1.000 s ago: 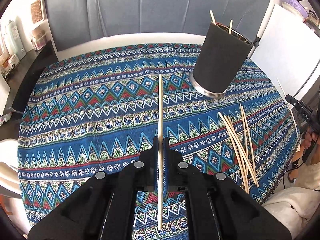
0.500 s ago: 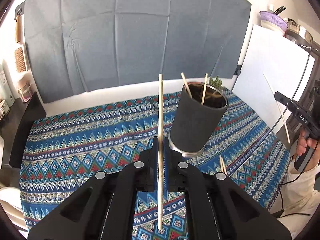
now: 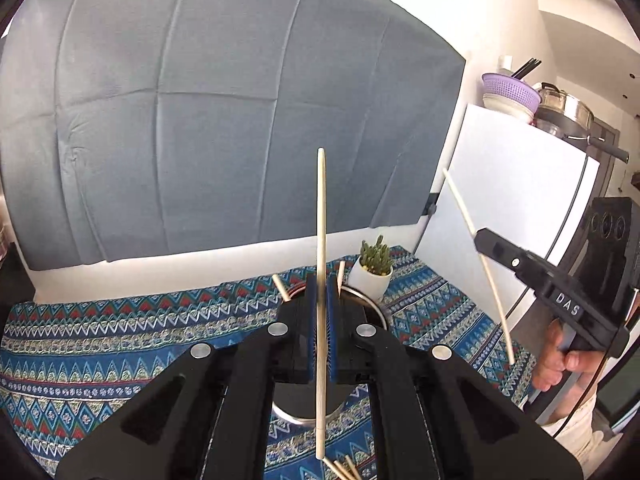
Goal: Organize utensils
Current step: 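Raise the left gripper's chopstick over the holder while the right gripper carries its chopstick there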
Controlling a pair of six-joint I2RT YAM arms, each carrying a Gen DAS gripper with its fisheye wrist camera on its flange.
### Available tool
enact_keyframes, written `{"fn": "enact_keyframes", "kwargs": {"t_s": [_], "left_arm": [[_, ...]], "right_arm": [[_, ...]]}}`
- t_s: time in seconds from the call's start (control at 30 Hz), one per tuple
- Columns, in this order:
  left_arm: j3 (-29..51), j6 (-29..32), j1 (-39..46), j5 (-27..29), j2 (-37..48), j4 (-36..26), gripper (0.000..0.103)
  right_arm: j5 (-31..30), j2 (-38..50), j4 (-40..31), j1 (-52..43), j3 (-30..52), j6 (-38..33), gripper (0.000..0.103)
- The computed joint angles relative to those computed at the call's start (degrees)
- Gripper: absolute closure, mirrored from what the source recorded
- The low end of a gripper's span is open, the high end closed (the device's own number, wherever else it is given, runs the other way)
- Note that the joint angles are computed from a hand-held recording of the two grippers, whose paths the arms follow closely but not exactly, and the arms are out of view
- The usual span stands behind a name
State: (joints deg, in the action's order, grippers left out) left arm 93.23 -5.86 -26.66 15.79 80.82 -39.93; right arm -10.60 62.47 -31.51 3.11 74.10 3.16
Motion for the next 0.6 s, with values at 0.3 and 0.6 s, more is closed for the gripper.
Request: {"fn": "enact_keyframes", "kwargs": {"t_s": [0.3, 0.6], "left_arm": [[1.23, -4.61, -1.47, 1.32, 6.58, 9.94, 0.098], [-7.58, -8.6, 0.13, 2.65, 5.49, 26.76, 0.098]], "right_arm": [[-4.5, 10.39, 7.95, 1.62, 2.67, 5.35, 0.098], [-5.63, 16.23, 21.21, 1.52, -0.2, 14.95, 0.098]]}}
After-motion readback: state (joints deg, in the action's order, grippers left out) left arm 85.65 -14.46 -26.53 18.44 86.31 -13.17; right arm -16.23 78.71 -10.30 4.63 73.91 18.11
